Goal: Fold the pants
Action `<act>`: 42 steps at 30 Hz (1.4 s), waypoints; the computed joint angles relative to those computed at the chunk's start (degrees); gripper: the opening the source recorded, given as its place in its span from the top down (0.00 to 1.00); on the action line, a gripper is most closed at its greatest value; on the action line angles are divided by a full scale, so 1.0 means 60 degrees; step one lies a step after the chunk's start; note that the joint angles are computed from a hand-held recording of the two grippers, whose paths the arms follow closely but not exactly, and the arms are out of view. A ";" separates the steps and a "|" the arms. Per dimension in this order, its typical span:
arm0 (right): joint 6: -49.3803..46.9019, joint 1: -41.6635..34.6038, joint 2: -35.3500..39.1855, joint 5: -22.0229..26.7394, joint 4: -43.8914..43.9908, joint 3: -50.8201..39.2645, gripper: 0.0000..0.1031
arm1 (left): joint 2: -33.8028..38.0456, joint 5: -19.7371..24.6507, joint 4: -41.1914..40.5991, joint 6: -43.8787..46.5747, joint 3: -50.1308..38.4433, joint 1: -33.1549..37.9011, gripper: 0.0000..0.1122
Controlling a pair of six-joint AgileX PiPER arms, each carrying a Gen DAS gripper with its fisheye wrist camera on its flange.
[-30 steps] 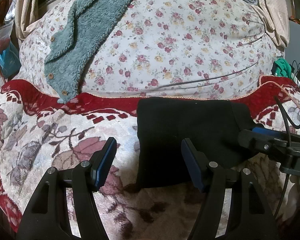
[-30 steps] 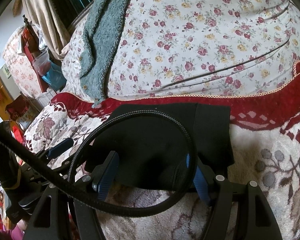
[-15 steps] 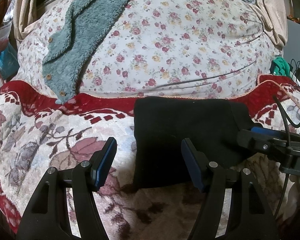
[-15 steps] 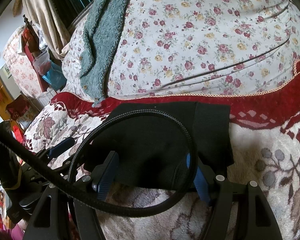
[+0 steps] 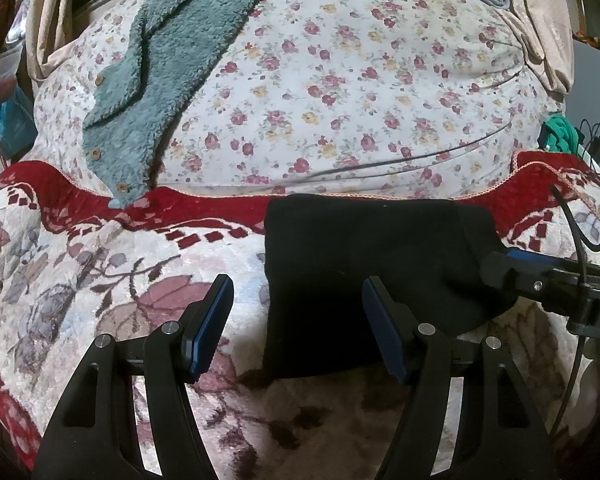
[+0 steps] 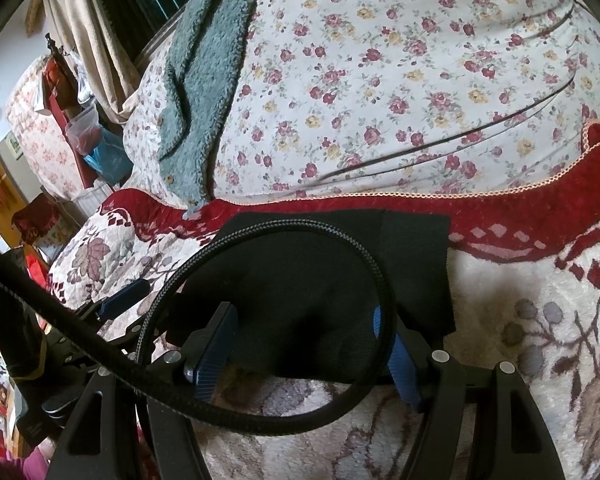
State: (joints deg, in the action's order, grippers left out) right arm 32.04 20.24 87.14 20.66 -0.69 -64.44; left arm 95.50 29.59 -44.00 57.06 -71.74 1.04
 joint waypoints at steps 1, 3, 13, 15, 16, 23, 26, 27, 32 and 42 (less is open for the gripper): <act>0.0040 0.0009 -0.0019 0.0010 -0.0037 0.0015 0.34 | -0.0028 -0.0021 -0.0004 0.0005 0.0037 -0.0011 0.40; -0.0005 -0.0013 -0.0041 0.0025 0.0011 0.0019 0.34 | -0.0044 -0.0074 0.0016 -0.0010 0.0070 -0.0052 0.40; -0.0235 -0.0104 -0.0060 0.0078 0.0127 0.0011 0.34 | -0.0047 -0.0097 -0.0073 0.0040 0.0099 -0.0056 0.40; -0.0217 -0.0134 -0.0103 0.0093 0.0096 0.0039 0.34 | -0.0043 -0.0104 -0.0107 0.0079 0.0098 -0.0050 0.40; -0.0286 -0.0167 -0.0113 0.0087 0.0164 0.0053 0.34 | -0.0040 -0.0130 -0.0148 0.0108 0.0106 -0.0066 0.40; -0.0532 -0.0252 -0.0198 -0.0011 0.0425 0.0217 0.33 | -0.0176 -0.0273 -0.0184 0.0066 0.0241 -0.0134 0.40; -0.0468 -0.0238 -0.0204 -0.0014 0.0394 0.0227 0.33 | -0.0165 -0.0180 -0.0174 0.0026 0.0206 -0.0113 0.40; -0.0427 -0.0230 -0.0198 -0.0015 0.0358 0.0217 0.33 | -0.0176 -0.0181 -0.0153 0.0005 0.0213 -0.0112 0.40; -0.0372 -0.0225 -0.0276 -0.0145 0.0387 0.0364 0.33 | -0.0247 -0.0233 -0.0165 -0.0001 0.0274 -0.0156 0.40; -0.0324 -0.0186 -0.0326 -0.0138 0.0350 0.0404 0.33 | -0.0437 -0.0254 -0.0311 0.0155 0.0421 -0.0153 0.40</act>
